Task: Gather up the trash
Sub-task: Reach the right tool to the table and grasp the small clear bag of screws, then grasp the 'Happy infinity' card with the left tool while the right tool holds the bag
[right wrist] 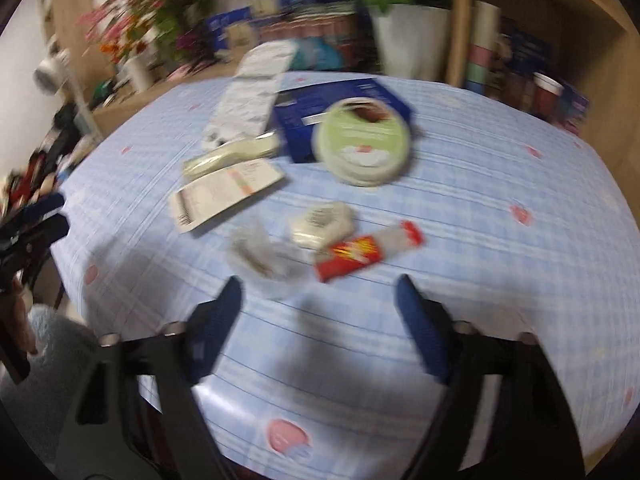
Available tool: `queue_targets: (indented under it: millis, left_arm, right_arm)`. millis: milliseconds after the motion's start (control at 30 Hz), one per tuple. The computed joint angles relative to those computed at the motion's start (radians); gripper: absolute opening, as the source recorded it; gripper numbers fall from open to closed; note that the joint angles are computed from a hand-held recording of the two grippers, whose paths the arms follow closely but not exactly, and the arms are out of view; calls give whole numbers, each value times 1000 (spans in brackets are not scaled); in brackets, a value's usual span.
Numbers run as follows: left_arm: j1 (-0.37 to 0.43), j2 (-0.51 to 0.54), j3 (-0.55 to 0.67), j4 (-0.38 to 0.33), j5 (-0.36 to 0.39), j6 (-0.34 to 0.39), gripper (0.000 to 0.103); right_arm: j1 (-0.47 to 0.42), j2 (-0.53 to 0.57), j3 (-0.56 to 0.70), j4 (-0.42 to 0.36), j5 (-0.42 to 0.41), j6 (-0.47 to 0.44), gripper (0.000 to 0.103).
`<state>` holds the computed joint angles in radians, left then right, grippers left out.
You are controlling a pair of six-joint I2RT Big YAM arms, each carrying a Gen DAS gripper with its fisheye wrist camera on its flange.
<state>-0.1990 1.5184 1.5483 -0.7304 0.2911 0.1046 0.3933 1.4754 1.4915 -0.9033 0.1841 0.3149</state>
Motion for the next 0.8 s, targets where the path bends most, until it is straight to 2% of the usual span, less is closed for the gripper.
queue_targets:
  millis: [100,267,333,367,500,633,700,733,800]
  left_arm:
    - [-1,10,11,-4,5,4,95]
    - [0,35,41,-28,19,14,95]
    - [-2,44,53,-39,26,21,95]
    - [-4,48,57,-43,29,28,95]
    - [-16,64,73,-61,36,58,95]
    - [-31,98,113,-98,55,73,94]
    - [-37,128,153,-139,83,85,89]
    - [-38,150,182,-171,110,92,83]
    - [-36,226,286,-294,185,101,77]
  right_arm:
    - [12,51,51,-10,-26,-61,62]
    - [33,135,139,-50,-47,-171,60]
    - [33,159,160,-69,-60,-199,41]
    - [28,163,162,-74,-77,-202,38]
    - [22,134,124,-29,-95,-176,27]
    - [15,73,57,54,-94,-105,25]
    - [8,45,28,85,-95,-63,24]
    - [1,28,11,102,-102,-37,24]
    - [-8,12,-6,110,-103,-14,24]
